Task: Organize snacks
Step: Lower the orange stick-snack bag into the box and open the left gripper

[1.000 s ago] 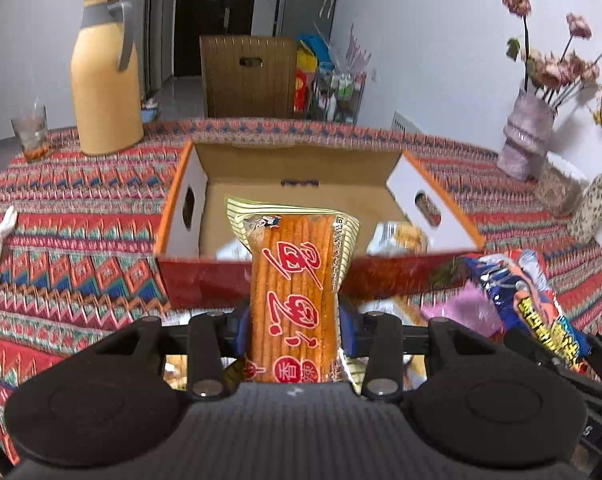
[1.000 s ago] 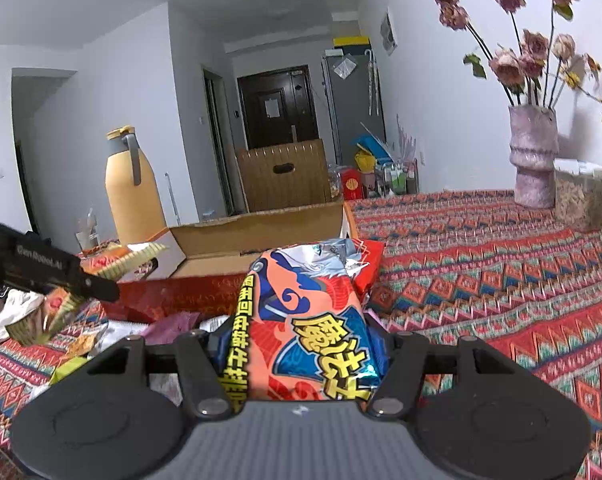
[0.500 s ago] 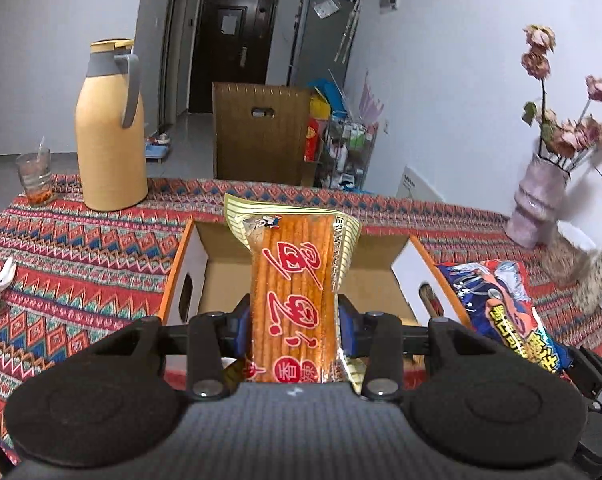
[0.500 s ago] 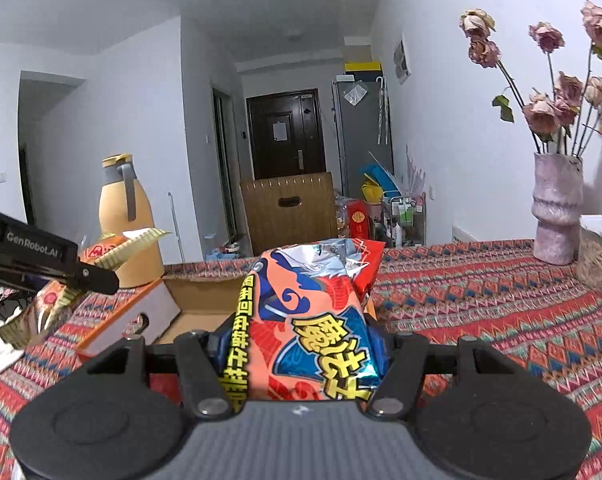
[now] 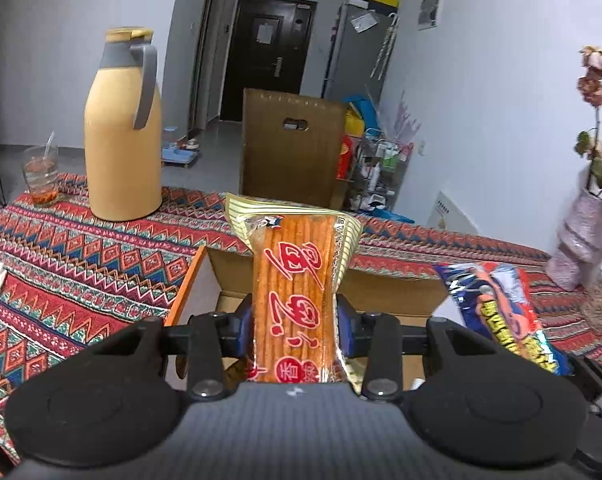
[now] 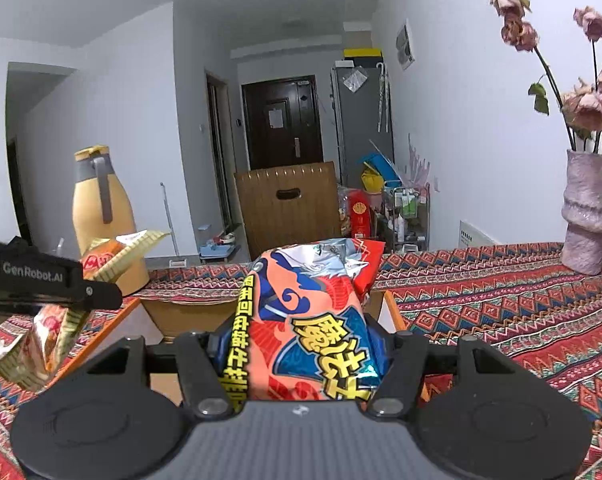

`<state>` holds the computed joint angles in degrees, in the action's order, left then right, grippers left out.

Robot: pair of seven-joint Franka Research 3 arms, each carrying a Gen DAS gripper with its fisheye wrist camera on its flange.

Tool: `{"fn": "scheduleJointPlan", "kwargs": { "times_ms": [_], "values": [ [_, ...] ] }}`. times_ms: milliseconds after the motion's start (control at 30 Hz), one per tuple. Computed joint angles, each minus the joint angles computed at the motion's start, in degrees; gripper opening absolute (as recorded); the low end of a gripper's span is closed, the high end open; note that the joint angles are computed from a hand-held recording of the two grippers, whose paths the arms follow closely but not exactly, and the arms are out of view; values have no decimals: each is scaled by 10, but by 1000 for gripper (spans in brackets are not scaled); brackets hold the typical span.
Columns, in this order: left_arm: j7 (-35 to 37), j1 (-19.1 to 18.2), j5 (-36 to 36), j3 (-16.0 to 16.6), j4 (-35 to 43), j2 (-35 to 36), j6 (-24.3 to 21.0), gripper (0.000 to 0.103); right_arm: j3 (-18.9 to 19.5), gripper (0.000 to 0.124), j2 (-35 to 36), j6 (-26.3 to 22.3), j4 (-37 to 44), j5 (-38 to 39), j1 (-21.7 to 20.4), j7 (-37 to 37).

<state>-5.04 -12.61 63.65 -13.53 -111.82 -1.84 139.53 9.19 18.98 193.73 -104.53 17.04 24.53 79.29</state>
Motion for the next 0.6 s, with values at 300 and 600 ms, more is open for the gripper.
{"fn": "scheduleJointPlan", "kwargs": {
  "times_ms": [300,600],
  "values": [
    [20,6,-29,16,-3,29,24,40,-55,60,25,-40,24,13,48,-3],
    [39,2,-46,19,-5,35,27,42,-90,60,35,-59,31,7,82,10]
  ]
}}
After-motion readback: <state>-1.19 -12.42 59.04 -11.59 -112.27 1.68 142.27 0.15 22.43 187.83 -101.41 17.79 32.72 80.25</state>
